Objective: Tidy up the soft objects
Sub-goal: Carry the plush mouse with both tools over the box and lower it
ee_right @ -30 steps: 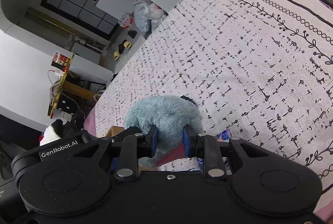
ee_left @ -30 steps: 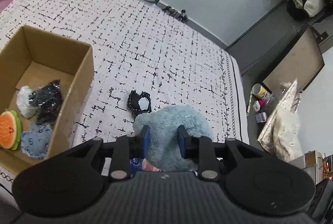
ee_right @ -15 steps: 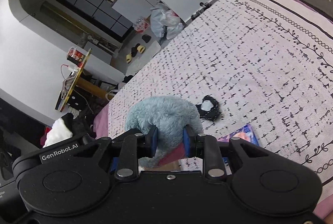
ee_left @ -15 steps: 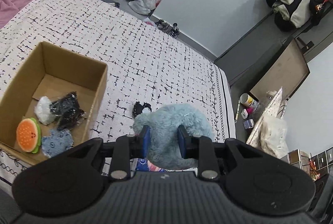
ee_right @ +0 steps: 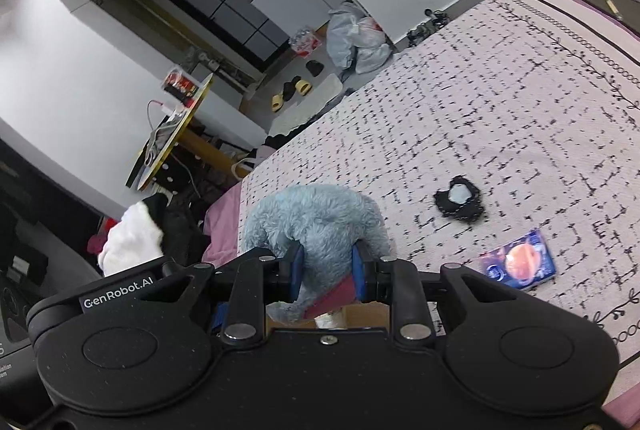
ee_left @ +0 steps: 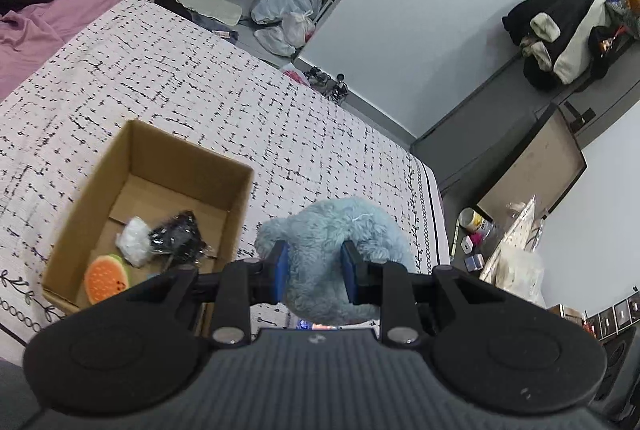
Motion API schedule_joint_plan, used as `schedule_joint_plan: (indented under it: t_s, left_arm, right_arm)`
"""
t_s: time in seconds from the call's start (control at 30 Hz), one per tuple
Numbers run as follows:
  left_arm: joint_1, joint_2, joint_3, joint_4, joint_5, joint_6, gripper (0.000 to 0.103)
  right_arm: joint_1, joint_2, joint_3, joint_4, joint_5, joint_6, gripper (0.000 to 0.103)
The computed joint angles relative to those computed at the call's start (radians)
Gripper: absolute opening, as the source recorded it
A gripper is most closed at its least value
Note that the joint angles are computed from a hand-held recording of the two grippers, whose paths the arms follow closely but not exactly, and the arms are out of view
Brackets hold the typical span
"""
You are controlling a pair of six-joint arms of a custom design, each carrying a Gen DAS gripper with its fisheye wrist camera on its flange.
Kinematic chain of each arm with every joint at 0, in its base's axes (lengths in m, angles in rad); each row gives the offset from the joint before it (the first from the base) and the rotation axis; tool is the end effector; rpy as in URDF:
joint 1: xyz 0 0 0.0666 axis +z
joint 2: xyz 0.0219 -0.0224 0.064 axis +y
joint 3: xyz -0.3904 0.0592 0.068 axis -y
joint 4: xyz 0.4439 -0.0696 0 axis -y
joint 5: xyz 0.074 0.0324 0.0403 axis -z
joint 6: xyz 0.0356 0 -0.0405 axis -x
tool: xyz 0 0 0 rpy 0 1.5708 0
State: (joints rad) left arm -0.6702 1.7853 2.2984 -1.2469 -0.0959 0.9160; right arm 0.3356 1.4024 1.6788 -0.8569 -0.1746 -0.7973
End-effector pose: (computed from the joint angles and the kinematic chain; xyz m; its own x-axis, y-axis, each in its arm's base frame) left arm 0.5029 -0.3947 0.6420 -0.7658 -0.4005 -0.5031 -0.0737 0.8319 -0.5500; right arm 0.5095 0.1838 0.5880 -0.6920 0.5049 -0.5160 0.0481 0.7454 0.6648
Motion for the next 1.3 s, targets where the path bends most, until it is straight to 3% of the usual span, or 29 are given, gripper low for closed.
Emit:
schedule_joint_plan:
  t_s: [0.63, 1.3]
  left_arm:
    - [0.114, -0.133, -0.218, 0.079, 0.042, 0.019, 0.027]
    - [0.21, -0.069, -0.226, 0.081, 0.113, 0.042, 0.027]
  right_arm:
    - [0.092, 0.147, 0.154, -0.029, 0.0, 0.028, 0.025]
    - [0.104, 0.327, 0.312, -0.086, -0.043, 0.006, 0.028]
